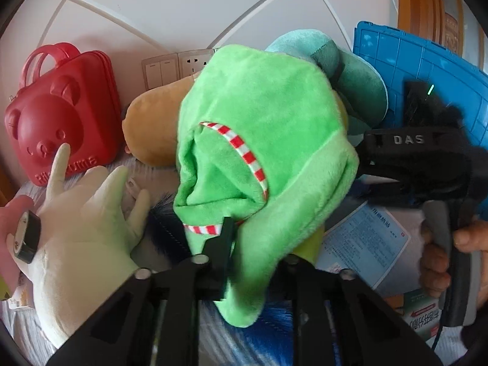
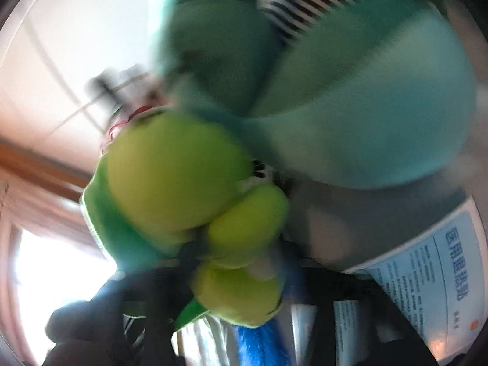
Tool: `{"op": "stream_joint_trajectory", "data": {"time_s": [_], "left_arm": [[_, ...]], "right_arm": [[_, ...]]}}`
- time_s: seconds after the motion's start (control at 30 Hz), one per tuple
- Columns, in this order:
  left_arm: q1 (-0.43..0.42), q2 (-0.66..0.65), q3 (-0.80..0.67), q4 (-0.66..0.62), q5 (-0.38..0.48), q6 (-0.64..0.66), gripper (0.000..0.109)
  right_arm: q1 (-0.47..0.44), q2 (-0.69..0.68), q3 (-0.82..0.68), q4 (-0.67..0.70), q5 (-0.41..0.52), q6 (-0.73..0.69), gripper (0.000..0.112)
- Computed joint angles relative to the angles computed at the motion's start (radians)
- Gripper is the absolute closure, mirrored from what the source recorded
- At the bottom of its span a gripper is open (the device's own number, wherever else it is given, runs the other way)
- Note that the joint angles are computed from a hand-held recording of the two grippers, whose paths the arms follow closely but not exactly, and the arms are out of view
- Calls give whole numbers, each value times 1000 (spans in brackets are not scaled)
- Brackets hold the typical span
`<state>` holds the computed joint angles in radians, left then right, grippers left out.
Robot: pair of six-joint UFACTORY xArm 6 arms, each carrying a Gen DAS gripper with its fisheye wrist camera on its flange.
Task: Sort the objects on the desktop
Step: 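Lift the green frog plush off the bed with both tools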
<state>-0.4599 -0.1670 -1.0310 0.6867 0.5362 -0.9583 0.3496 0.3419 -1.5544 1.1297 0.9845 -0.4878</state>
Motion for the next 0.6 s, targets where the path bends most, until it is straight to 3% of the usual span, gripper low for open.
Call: {"op": "stream_joint_trajectory", "data": {"time_s": [0.1, 0.23, 0.4, 0.6], "left_arm": [[9, -12, 16, -12, -9, -11, 99], [13, -50, 46, -10, -15, -32, 102], [-23, -126, 79, 64, 22, -88, 102], [-108, -239, 107, 129, 88, -132, 102]], "right_arm": [[113, -145, 108, -278, -234, -59, 80], [208, -283, 254, -456, -441, -98, 81], [252, -413, 361, -489, -500, -156, 82], [256, -535, 419, -587, -484, -161, 82]]}}
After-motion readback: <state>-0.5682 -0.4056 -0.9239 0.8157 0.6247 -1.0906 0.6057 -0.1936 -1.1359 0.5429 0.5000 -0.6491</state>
